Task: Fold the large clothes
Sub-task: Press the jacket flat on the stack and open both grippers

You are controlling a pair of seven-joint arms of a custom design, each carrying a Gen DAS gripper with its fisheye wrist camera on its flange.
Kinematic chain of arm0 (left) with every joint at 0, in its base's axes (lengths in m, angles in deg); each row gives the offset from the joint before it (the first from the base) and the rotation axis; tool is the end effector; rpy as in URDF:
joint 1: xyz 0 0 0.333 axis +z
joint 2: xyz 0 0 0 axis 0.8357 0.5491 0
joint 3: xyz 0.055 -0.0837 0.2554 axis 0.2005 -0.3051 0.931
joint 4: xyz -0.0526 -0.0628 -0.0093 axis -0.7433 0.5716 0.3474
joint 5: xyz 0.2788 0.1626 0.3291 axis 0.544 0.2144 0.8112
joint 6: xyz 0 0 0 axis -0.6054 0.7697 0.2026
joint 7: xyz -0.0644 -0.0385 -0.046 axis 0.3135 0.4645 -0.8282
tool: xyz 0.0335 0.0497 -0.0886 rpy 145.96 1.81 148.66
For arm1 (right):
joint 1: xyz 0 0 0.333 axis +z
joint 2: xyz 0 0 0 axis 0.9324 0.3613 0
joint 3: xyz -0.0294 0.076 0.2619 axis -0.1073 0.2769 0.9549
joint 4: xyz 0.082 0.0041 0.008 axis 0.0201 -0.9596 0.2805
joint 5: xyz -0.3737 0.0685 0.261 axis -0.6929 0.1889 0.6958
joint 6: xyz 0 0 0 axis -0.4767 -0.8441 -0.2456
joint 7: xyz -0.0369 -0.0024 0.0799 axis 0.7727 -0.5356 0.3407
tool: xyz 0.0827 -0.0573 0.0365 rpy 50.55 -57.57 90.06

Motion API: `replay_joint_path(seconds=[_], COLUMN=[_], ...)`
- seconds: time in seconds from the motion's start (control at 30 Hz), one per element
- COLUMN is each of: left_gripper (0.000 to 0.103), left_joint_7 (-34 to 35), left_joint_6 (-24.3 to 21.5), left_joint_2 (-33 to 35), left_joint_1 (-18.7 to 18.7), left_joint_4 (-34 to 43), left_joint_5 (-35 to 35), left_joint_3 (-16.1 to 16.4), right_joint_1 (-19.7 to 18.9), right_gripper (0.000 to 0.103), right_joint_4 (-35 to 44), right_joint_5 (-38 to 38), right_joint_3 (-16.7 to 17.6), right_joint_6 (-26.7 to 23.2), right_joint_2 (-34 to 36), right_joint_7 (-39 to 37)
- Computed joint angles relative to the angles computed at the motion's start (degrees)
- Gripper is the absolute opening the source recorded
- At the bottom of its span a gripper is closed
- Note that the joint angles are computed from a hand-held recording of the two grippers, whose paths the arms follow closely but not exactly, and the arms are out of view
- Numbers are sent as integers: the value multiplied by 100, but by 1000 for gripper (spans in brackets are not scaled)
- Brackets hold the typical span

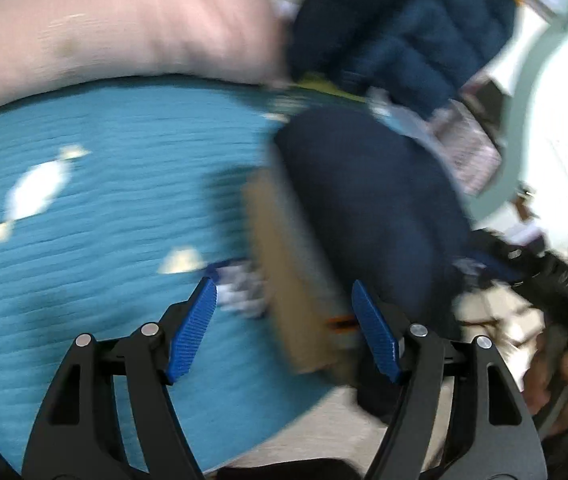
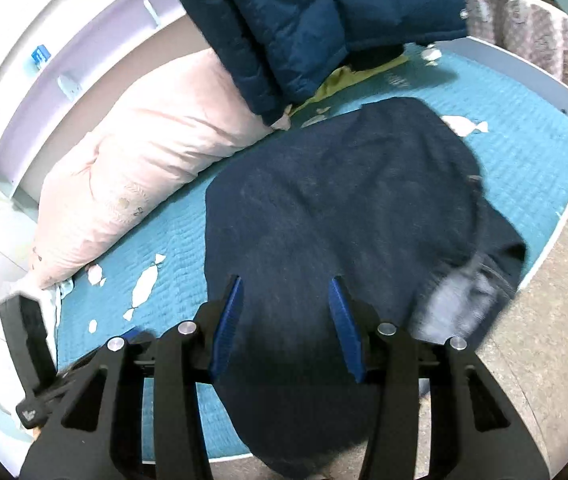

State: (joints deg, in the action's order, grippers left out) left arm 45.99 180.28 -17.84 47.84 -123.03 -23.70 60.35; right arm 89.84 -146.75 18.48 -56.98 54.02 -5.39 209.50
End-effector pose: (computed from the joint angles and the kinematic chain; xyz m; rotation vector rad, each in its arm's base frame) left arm 0.6203 -0.2713 0.6417 1.2926 -2.3967 1.1293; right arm 0.4527 0.3197 0.6884 -1.0955 2.1753 -0.5022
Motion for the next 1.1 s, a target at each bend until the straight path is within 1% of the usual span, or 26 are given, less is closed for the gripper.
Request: replay_joint_path(seconds=[0.07,0.1,0.13,0.17,0.2,0.23,0.27,0.3,0.33,0.37,0.4,0.43,0.47,0.5,0.6,0.67,0.73,0.77,0.83,0.9,0.93,0.97,1.0,1.03,1.07,1.1], left_gripper=[71,71,71,71,71,70,71,73,76,77,83,87,88,88,88,88,89,89,90,91,91,92,92,92,93,93], left_joint_7=[178,329,431,459,341,216,112,-46,-213,-311,-350,-338,-254,-275,-426,-271,10,90,286,432,429,506,506,416,473,508], left_joint_6=[-25,55,109,224,251,175,144,-59,-362,-604,-658,-438,-198,-110,-200,-170,61,138,286,635,755,813,812,832,892,947], left_joint_2=[13,-26,-29,-18,88,235,379,593,838,1011,1071,980,856,810,805,586,216,95,-321,-738,-894,-1070,-1210,-1253,-1389,-1496], left_joint_1=[-116,-183,-243,-355,-497,-600,-653,-663,-661,-637,-626,-698,-757,-777,-696,-603,-500,-473,-377,-329,-312,-286,-255,-241,-224,-218], left_joint_4=[48,-4,-16,-22,59,181,251,454,736,921,959,796,598,527,560,362,-2,-119,-502,-937,-1099,-1255,-1361,-1366,-1483,-1587], left_joint_5=[-60,-97,-41,354,1027,1494,1640,1629,1581,1447,1398,1617,1798,1847,1588,1425,1217,1153,962,942,996,933,962,1077,1022,1003], left_joint_3=[-114,-167,-197,-249,-301,-324,-329,-322,-322,-340,-349,-347,-357,-361,-352,-329,-276,-249,-148,-51,-12,57,114,121,179,211], right_joint_1=[-53,-90,-101,-120,-125,-135,-212,-88,-104,-149,-188,-220,-239,-244,-260,-258,-267,-263,-220,-143,-72,10,88,172,269,364], right_gripper=[43,43,43,43,43,43,42,40,39,39,40,40,40,40,41,43,46,52,58,66,67,67,71,74,79,79], right_joint_4=[-46,-128,-281,-361,-401,-425,-497,-733,-1033,-1211,-1261,-1290,-1284,-1241,-1064,-1006,-957,-881,-507,122,397,506,802,1124,1445,1699], right_joint_5=[-230,-311,-214,-119,-35,59,403,684,822,853,850,833,835,842,830,766,620,540,200,-184,-369,-488,-650,-814,-1000,-1164], right_joint_3=[64,50,-46,-114,-166,-206,-256,-453,-516,-501,-469,-441,-430,-436,-433,-390,-287,-217,55,312,417,442,537,632,730,790], right_joint_6=[-233,-252,-160,-168,-197,-346,-551,-437,-260,-205,-228,-265,-293,-344,-478,-469,-464,-510,-836,-1332,-1498,-1522,-1692,-1951,-2203,-2370], right_joint_2=[-139,-246,-380,-426,-417,-378,-314,-393,-506,-567,-572,-558,-537,-505,-407,-424,-476,-472,-342,62,246,323,529,764,1009,1235], right_joint_7=[-52,-46,-15,-56,-189,-328,-401,-388,-351,-263,-211,-177,-163,-211,-345,-365,-268,-210,-174,-257,-257,-240,-200,-160,-134,-105])
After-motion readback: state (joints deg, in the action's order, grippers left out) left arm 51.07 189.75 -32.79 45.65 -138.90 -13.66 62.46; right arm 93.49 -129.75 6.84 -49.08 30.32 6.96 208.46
